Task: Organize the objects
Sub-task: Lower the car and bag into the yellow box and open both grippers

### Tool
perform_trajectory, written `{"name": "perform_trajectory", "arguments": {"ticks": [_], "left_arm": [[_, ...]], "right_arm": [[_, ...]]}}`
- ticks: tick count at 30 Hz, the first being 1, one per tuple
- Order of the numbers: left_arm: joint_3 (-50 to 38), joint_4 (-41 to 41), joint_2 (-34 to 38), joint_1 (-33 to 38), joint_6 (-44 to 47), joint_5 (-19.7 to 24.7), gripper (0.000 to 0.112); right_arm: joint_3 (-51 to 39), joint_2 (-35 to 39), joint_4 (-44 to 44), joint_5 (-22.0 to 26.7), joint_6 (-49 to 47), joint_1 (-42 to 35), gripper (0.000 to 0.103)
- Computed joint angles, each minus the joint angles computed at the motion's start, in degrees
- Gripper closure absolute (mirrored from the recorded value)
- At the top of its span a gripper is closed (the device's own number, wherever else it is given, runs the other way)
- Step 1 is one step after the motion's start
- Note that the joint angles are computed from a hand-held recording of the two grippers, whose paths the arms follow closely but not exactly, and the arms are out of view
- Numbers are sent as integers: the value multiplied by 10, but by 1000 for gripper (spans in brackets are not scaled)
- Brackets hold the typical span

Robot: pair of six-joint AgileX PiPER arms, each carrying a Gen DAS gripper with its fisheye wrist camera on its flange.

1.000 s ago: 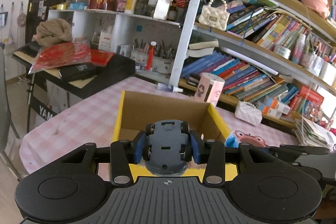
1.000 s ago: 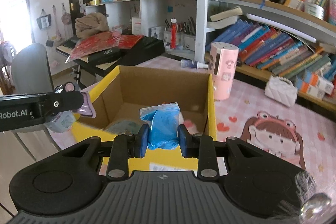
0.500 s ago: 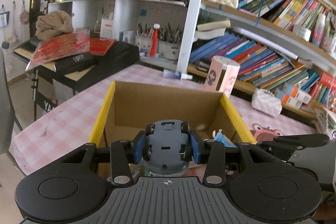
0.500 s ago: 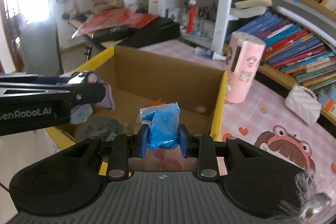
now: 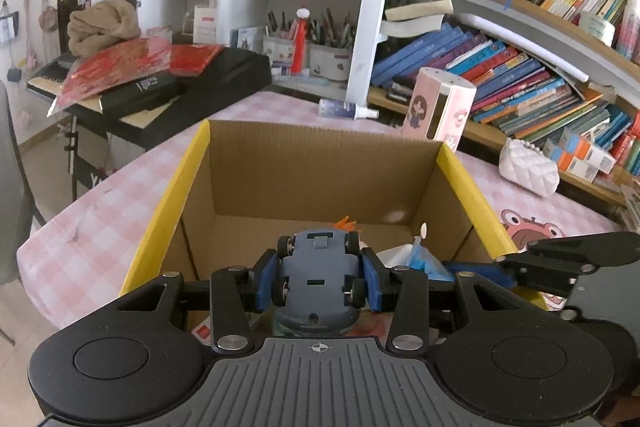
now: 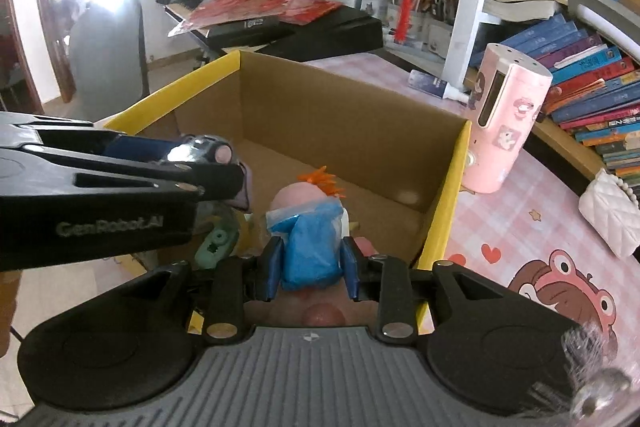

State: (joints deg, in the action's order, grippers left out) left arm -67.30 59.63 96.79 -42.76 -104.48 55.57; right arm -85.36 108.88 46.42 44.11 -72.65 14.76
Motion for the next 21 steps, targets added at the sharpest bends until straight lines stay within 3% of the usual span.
{"name": "perform_trajectory", "arguments": {"ticks": [7,16,21], "left_arm": [[-11,-14,17,9,15,-12,71],[-16,-28,38,14,29,-27,71],[-15,-30,44,15,33,-31,71]], "right_arm": [[38,-24,66,5,-71,-31,64],[146,-89,248,-36,-239,-80,54],[154,-91,285,-55,-238,-91,54]]}}
